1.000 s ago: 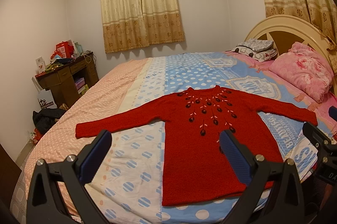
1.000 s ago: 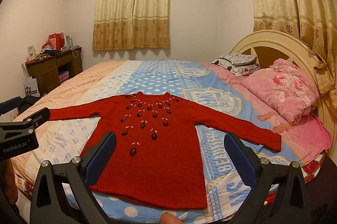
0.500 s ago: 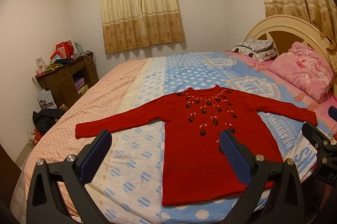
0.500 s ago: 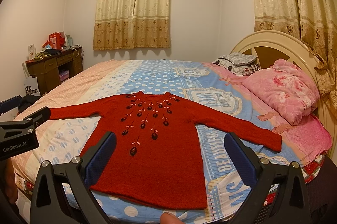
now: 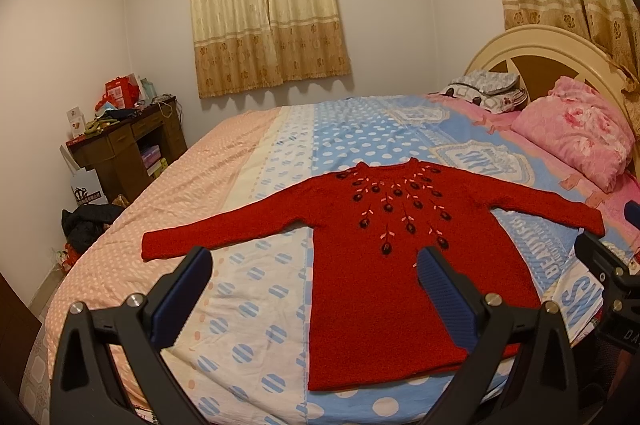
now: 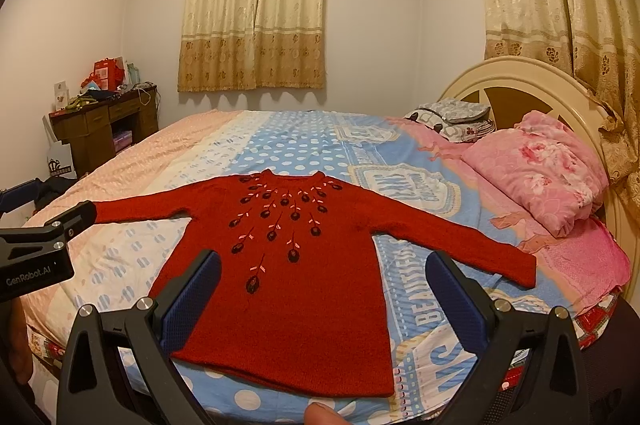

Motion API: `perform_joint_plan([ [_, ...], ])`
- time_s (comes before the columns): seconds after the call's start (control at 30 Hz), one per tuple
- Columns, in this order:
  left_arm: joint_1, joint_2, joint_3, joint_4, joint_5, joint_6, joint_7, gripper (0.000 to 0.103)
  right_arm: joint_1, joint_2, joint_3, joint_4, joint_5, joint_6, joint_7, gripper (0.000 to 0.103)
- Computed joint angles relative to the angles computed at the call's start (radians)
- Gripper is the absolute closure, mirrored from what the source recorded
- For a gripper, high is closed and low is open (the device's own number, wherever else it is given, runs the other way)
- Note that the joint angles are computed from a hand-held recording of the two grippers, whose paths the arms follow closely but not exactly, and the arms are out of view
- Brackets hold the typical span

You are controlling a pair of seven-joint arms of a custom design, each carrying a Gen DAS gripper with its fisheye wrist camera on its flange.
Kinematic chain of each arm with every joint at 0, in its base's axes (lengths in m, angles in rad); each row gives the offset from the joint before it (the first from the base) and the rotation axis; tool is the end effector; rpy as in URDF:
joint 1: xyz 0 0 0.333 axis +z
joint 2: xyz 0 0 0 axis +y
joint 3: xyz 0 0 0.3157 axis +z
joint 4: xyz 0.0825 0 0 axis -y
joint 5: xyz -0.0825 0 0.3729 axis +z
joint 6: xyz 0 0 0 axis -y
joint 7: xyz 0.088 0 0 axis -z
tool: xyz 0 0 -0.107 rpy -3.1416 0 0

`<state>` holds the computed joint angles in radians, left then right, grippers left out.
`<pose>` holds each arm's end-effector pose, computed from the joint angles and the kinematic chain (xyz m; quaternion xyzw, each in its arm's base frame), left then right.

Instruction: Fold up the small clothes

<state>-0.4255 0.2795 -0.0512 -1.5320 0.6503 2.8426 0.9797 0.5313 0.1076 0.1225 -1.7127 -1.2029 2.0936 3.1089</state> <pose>0.5944 -0.3368 0.6157 -0.4735 0.7104 -0.3974 0.3365 0.5210 0.3373 0.5767 -0.4756 0.7011 -0.4593 0.2670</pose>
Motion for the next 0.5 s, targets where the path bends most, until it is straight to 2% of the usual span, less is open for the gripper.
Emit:
perform_joint_plan([
  [0.27, -0.001, 0.041, -0.008, 0.04, -0.048, -0.027, 0.055, 0.0, -0.009, 0.015, -0.008, -0.003, 0.023, 0.025, -0.01, 0.001],
  [0.5, -0.014, 0.107, -0.002, 0.105, -0.103, -0.064, 0.106, 0.0, -0.038, 0.021, -0.03, -0.028, 0.071, 0.089, -0.024, 0.001],
])
